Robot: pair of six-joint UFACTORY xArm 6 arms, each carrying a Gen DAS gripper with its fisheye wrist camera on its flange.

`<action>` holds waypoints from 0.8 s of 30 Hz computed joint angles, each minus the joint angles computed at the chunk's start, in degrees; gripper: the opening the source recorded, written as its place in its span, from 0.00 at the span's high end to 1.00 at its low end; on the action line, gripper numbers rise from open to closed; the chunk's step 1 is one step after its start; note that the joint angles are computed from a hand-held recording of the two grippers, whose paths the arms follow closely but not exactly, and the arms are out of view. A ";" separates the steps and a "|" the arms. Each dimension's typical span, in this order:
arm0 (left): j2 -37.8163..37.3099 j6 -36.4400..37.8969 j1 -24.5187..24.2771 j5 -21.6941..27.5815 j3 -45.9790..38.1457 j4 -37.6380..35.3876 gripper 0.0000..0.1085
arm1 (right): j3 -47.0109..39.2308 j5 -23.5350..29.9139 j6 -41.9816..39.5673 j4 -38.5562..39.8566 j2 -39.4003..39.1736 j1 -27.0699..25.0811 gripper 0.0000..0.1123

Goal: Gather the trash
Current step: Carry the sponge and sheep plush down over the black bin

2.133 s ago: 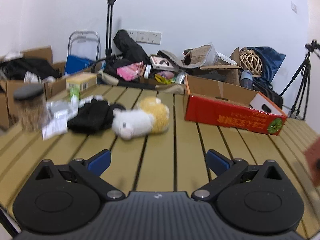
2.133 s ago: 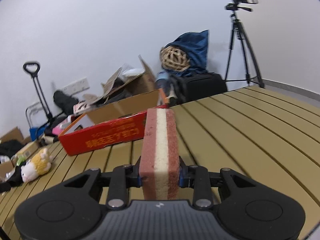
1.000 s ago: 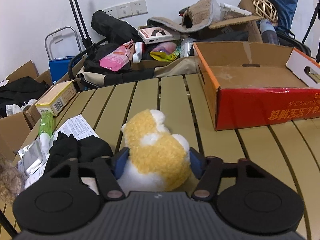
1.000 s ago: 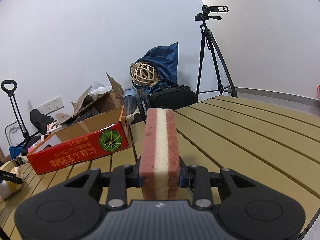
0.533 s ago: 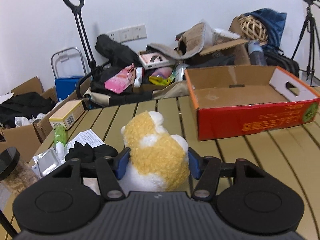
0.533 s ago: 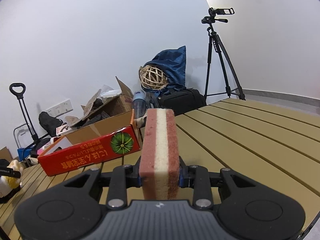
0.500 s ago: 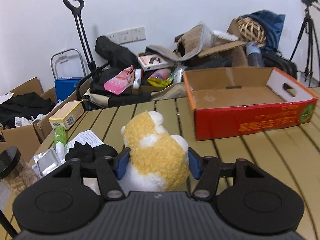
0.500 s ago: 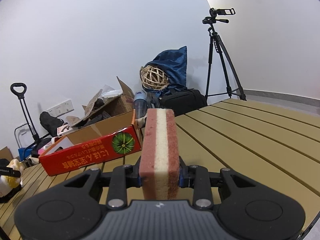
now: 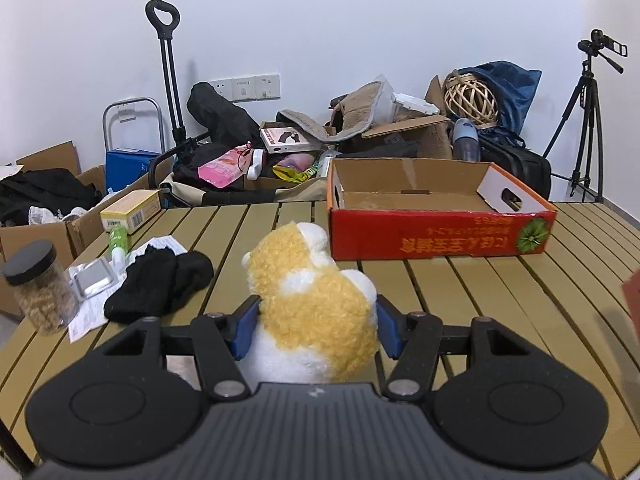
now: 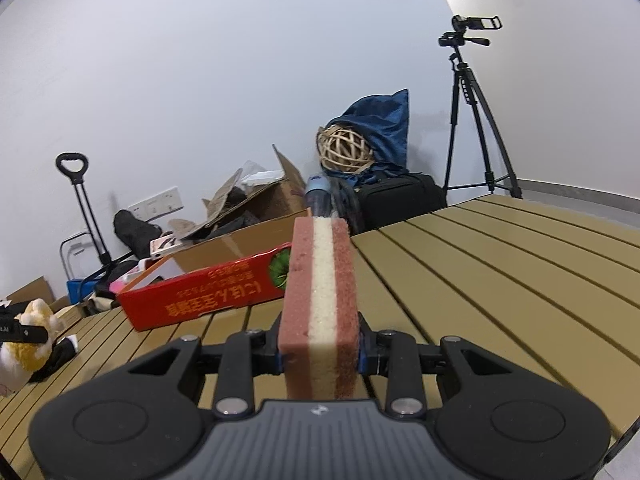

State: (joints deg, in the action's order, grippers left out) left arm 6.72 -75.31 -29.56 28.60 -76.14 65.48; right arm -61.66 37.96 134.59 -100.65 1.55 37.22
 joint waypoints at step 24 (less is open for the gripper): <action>-18.86 -15.36 -12.11 9.22 19.54 7.30 0.45 | 9.18 5.04 -5.42 4.26 -8.57 10.87 0.74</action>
